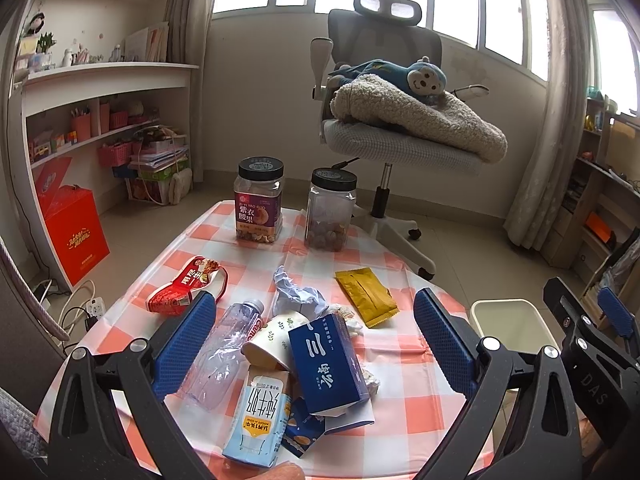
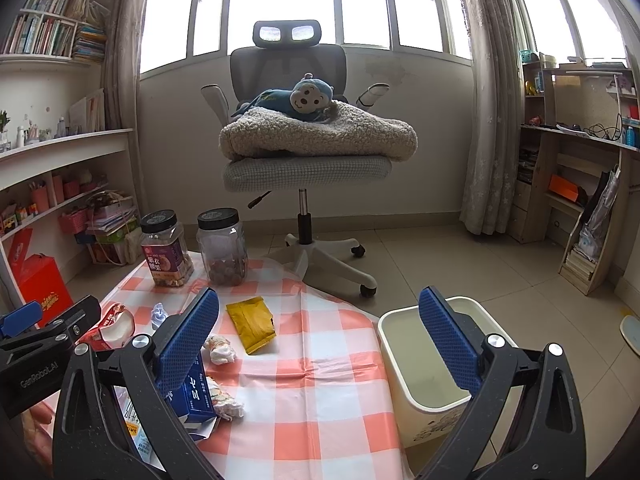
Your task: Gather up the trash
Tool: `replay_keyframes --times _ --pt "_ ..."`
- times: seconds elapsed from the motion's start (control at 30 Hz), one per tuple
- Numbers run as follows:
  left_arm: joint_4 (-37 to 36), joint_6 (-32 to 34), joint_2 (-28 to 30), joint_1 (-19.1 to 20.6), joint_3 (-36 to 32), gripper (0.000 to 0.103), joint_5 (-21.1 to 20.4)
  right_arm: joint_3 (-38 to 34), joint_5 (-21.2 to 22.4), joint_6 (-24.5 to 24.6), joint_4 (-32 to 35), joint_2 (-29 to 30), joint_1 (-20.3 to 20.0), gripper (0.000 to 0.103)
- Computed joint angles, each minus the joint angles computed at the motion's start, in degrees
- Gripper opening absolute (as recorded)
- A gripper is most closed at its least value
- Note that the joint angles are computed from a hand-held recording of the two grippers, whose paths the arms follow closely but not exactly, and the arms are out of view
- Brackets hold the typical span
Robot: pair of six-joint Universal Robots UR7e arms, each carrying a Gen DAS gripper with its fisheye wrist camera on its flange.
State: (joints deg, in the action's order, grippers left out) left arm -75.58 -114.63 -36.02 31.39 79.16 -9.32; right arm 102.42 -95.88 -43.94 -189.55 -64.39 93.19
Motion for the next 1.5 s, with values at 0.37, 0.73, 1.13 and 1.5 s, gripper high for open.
replay_keyframes --times 0.37,0.73,1.13,1.5 --pt "-6.8 7.5 -3.0 1.4 1.4 0.096 -3.1 -0.4 -1.1 0.5 2.5 0.2 0.3 0.096" --pt "-15.2 22.5 -9.6 10.0 1.9 0.096 -13.6 -10.5 -9.4 4.4 22.4 4.3 3.3 0.096" --pt "-34.2 31.7 -20.7 19.6 14.3 0.096 -22.0 -17.1 -13.5 6.7 31.0 10.7 2.8 0.096" --pt "-13.7 35.3 -10.6 23.1 1.4 0.080 -17.1 -19.1 -14.2 7.2 34.7 13.1 3.0 0.096"
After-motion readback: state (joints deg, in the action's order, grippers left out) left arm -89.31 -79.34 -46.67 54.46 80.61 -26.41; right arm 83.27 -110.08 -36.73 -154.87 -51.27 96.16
